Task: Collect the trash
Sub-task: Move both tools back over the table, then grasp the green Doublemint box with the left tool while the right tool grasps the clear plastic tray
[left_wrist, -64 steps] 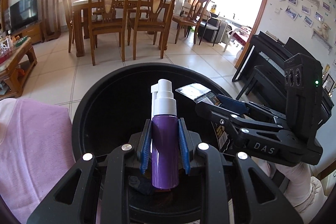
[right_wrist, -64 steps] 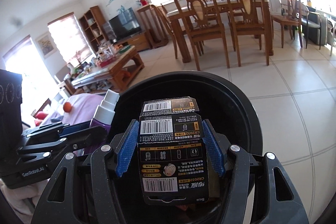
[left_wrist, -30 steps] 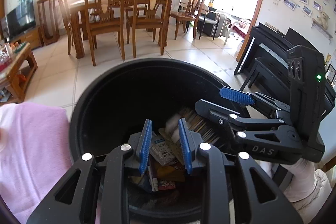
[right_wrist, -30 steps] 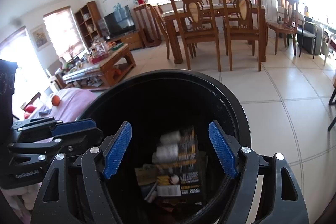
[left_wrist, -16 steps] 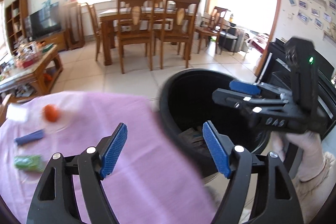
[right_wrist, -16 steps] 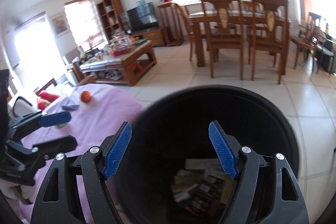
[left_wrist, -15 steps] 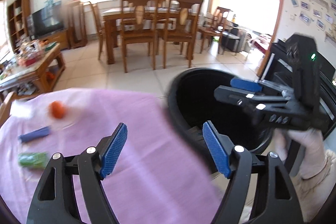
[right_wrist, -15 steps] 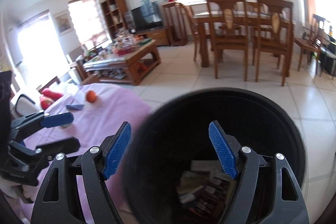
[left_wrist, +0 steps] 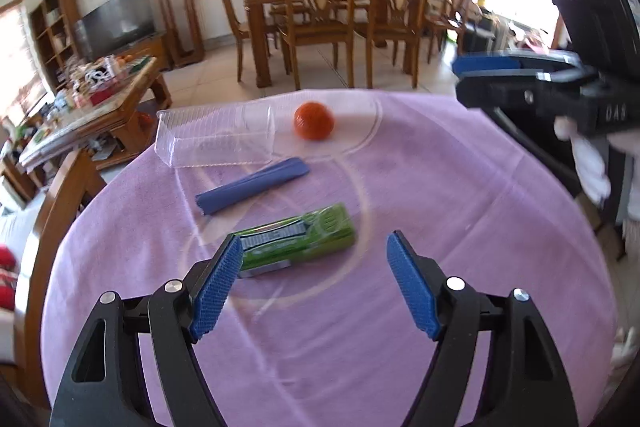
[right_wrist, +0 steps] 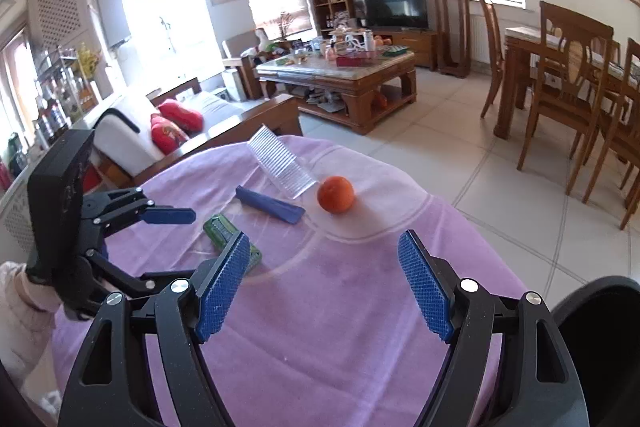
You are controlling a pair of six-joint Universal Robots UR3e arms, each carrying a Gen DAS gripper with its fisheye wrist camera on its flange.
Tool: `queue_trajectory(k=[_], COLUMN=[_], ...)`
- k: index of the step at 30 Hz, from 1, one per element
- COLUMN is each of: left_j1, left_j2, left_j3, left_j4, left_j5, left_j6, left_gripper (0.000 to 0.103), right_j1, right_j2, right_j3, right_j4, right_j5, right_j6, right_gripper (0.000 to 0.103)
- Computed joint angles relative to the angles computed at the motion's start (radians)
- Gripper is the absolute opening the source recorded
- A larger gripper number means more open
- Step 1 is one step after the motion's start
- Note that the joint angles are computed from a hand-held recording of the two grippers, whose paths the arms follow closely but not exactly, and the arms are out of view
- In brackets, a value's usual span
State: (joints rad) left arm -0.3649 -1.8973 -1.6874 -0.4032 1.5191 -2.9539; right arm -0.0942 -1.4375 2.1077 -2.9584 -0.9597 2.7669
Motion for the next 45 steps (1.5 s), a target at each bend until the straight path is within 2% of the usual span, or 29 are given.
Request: queue_trajectory(k=[4, 9, 14, 16, 19, 23, 25, 27, 28, 29, 31, 35, 40, 41, 42, 45], left_j1=[0.050, 0.081, 0.105, 0.102, 0.124, 0.157, 0.159, 0.157, 0.156, 0.160, 0.159, 0.147, 0.146, 0.143, 0.140, 0.117], left_j2=[-0.027, -0.071, -0.087, -0.099, -0.095, -0.096, -0.102, -0.104, -0.106, -0.107, -0.113, -0.133, -0.156, -0.158, -0.160, -0.159], left_j3=[0.002, 0.050, 0.073, 0.084, 0.084, 0.090, 0.087, 0.081, 0.081, 0.081, 0.086, 0.115, 0.152, 0.154, 0.157, 0.142], left_j4=[-0.020, -0.030, -0.062, -0.070, -0.087, -0.105, -0.092, -0.077, -0.075, -0.074, -0.071, -0.091, -0.105, -0.102, -0.097, -0.060], left_j5=[-0.048, -0.092, -0.154, -0.147, -0.187, -0.240, -0.242, -0.244, -0.247, -0.251, -0.252, -0.233, -0.236, -0.229, -0.221, -0.171], left_j6=[0.167, 0.241, 0.322, 0.348, 0.349, 0.321, 0.319, 0.309, 0.307, 0.309, 0.302, 0.285, 0.253, 0.243, 0.227, 0.201], left_gripper=[0.074, 0.069, 0.068, 0.066, 0.065, 0.057, 0.054, 0.052, 0.051, 0.050, 0.048, 0.043, 0.042, 0.039, 0.032, 0.030], right_j1=[0.127, 0.197, 0.281, 0.300, 0.336, 0.363, 0.369, 0.370, 0.372, 0.373, 0.371, 0.363, 0.353, 0.351, 0.347, 0.338], right_j2=[0.158, 0.308, 0.496, 0.568, 0.698, 0.827, 0.873, 0.879, 0.885, 0.886, 0.878, 0.838, 0.784, 0.776, 0.765, 0.730], right_j3=[-0.218, -0.433, -0.742, -0.875, -1.113, -1.335, -1.419, -1.419, -1.430, -1.430, -1.410, -1.329, -1.235, -1.223, -1.205, -1.146], right_j4=[0.053, 0.143, 0.251, 0.326, 0.482, 0.604, 0.662, 0.665, 0.673, 0.676, 0.678, 0.649, 0.591, 0.585, 0.575, 0.535], right_j5=[-0.097, -0.141, -0.193, -0.208, -0.235, -0.260, -0.254, -0.243, -0.239, -0.238, -0.229, -0.201, -0.181, -0.177, -0.172, -0.163], right_j6=[0.024, -0.014, -0.027, -0.046, -0.068, -0.066, -0.067, -0.072, -0.068, -0.067, -0.073, -0.081, -0.069, -0.065, -0.062, -0.043], right_gripper=[0.076, 0.076, 0.076, 0.075, 0.067, 0.063, 0.050, 0.043, 0.032, 0.028, 0.010, 0.004, 0.003, 0.003, 0.003, 0.003])
